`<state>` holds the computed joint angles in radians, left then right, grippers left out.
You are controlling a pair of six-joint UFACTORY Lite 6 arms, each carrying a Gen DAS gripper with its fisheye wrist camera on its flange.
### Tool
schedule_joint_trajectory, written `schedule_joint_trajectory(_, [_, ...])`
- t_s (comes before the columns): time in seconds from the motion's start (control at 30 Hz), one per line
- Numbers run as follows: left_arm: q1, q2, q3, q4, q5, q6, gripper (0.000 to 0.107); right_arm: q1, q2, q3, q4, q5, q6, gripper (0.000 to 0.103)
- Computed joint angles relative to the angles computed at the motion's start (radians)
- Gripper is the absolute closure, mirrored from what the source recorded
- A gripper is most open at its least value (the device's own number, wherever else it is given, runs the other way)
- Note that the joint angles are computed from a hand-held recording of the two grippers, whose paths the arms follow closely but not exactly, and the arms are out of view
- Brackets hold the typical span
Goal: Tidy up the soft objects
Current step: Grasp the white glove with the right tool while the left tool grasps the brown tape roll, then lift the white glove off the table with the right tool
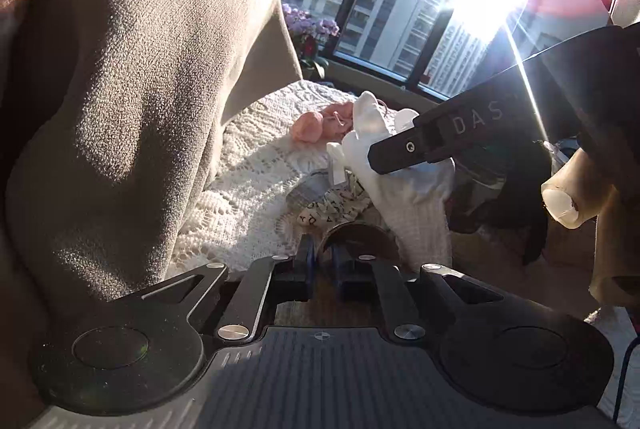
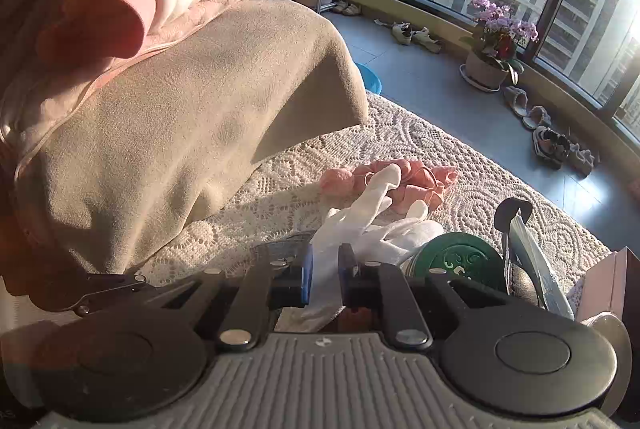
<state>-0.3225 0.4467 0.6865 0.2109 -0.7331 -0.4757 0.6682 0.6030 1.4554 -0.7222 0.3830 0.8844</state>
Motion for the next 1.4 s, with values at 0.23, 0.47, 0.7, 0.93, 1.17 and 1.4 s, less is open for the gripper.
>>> schedule_joint_trajectory(0.23, [0.020, -0.011, -0.017, 0.059, -0.013, -0.045, 0.096, -0.011, 0.171, 0.183, 0.108, 0.082, -0.090, 0.090])
schedule_joint_trajectory(0.47, [0.044, -0.008, -0.025, 0.109, -0.038, -0.086, 0.096, -0.016, 0.190, 0.209, 0.163, 0.088, -0.163, 0.098])
schedule_joint_trajectory(0.7, [0.065, 0.000, -0.025, 0.141, -0.052, -0.108, 0.096, -0.044, 0.112, 0.147, 0.296, 0.025, -0.262, 0.102])
schedule_joint_trajectory(0.93, [0.085, -0.027, -0.064, 0.164, -0.080, -0.123, 0.096, -0.024, 0.062, 0.132, 0.248, 0.025, -0.218, 0.103])
schedule_joint_trajectory(1.17, [0.057, -0.106, -0.084, 0.132, -0.039, -0.070, 0.097, -0.043, -0.124, -0.006, 0.205, -0.038, -0.182, 0.103])
schedule_joint_trajectory(1.4, [-0.018, -0.233, -0.097, -0.074, 0.075, 0.116, 0.097, -0.092, -0.268, -0.135, 0.409, -0.096, -0.377, 0.103])
